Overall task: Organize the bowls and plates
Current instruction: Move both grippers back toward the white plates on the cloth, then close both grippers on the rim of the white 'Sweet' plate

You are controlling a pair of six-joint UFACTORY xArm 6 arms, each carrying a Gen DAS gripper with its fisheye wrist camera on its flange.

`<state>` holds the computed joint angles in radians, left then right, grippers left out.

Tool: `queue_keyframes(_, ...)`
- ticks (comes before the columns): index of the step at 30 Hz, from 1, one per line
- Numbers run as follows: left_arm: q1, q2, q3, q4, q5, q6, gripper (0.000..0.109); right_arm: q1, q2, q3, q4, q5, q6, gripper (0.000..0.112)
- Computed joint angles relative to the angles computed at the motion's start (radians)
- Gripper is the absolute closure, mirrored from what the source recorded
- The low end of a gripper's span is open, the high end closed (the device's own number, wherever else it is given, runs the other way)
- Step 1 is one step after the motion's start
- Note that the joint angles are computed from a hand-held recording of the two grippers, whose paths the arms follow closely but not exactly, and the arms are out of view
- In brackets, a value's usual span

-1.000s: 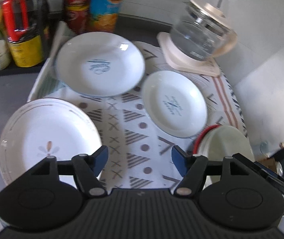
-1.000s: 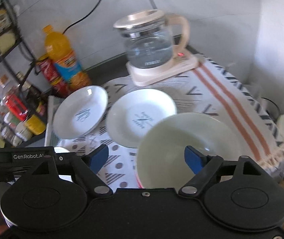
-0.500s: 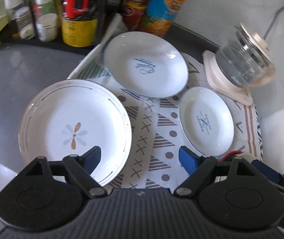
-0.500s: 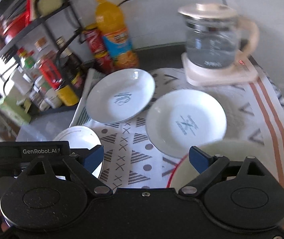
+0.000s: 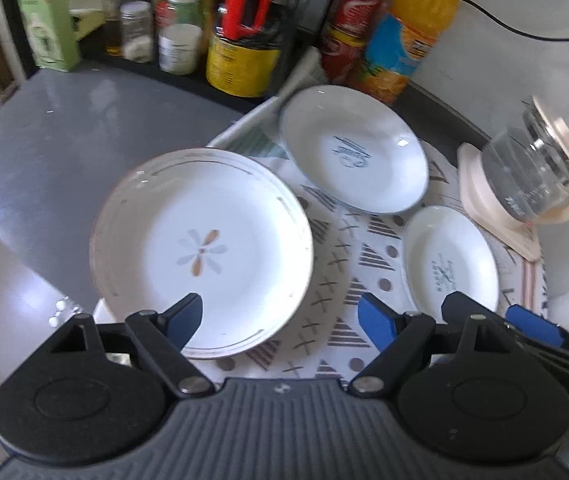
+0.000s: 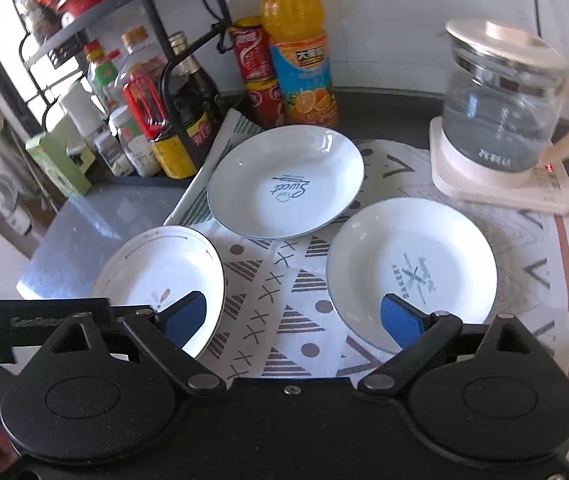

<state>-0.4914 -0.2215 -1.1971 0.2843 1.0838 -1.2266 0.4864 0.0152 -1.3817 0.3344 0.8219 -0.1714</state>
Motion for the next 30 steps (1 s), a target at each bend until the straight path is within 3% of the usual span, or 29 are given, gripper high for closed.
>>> queue_keyframes(6,-0.008,-0.021,0.005,0.045,0.073,-0.071,0.025,0.014,0.042,-0.041,-0.02,0.001,-0.02,0.015)
queue_keyframes(12,0.008,-0.043,0.028,0.076,0.064,-0.113,0.025,0.022,0.077,-0.063,-0.041,-0.027,-0.017,0.011)
queue_keyframes(16,0.03,-0.045,0.042,0.091,0.031,-0.153,0.025,0.019,0.097,-0.071,-0.002,-0.058,-0.043,0.01)
queue_keyframes(19,0.066,-0.034,0.057,0.073,-0.04,-0.137,0.025,0.023,0.124,-0.089,-0.04,-0.086,-0.011,0.01)
queue_keyframes(27,0.151,0.062,0.017,0.015,-0.156,-0.02,0.025,0.023,0.228,-0.2,-0.108,-0.095,0.086,0.01)
queue_keyframes(30,0.185,0.107,-0.02,-0.026,-0.19,0.05,0.025,0.033,0.284,-0.27,-0.218,-0.074,0.189,0.01)
